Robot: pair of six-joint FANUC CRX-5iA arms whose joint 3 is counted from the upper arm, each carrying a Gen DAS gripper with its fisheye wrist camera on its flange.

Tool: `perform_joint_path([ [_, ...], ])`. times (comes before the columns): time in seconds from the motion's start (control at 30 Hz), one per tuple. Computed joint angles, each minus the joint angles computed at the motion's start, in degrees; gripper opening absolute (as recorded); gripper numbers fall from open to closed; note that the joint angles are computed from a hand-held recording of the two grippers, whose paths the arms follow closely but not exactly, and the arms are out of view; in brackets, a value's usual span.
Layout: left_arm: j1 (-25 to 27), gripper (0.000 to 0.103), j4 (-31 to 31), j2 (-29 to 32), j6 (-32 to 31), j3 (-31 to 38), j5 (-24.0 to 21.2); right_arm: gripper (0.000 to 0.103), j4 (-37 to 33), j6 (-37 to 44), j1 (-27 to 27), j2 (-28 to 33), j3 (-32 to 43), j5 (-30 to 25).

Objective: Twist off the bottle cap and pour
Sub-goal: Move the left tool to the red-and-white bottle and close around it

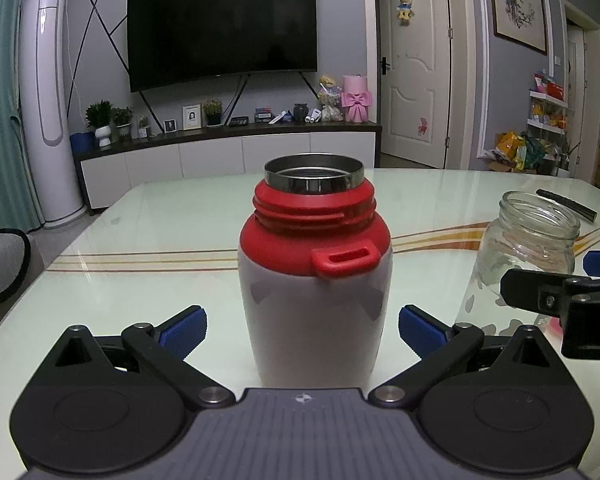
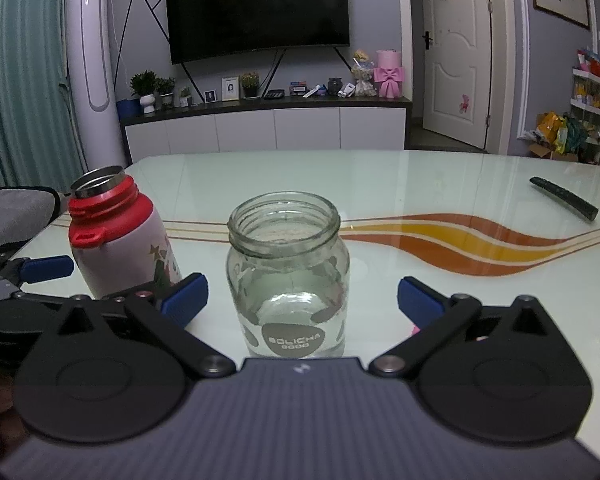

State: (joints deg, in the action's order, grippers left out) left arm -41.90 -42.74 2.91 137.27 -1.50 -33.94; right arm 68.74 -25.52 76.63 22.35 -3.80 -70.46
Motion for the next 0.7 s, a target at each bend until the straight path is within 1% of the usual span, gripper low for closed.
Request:
perform_joint_path([
  [0.33,-0.1,0.099,-1.1,1.1,0.5,0.9,0.8,0.103,0.1,-0.5,-0.4,0.0,-0.2,0.5],
  [0.5,-0.1,0.098,-1.8,1.9,0.9,1.7,0.9,0.103,0.3,-0.4,-0.5,0.0,-0.1,0.4],
  [0.6,0.5,0.094,-0.8,2.2,0.2,1.8,1.6,0.103,0.2,-0.5,-0.5,-0.1,-0.1,0.3],
  [0.67,0.8,0.088,-0.4,2.2,0.0,1.7,2.0,0.103,0.1,-0.5,-0.5,-0.1,-0.1,0.3],
  [0.7,1.0,0.087,0.1,2.3,-0.3,1.7,2.2,0.103,0.1,-0.5,-0.5,-0.1,-0.1,0.3],
])
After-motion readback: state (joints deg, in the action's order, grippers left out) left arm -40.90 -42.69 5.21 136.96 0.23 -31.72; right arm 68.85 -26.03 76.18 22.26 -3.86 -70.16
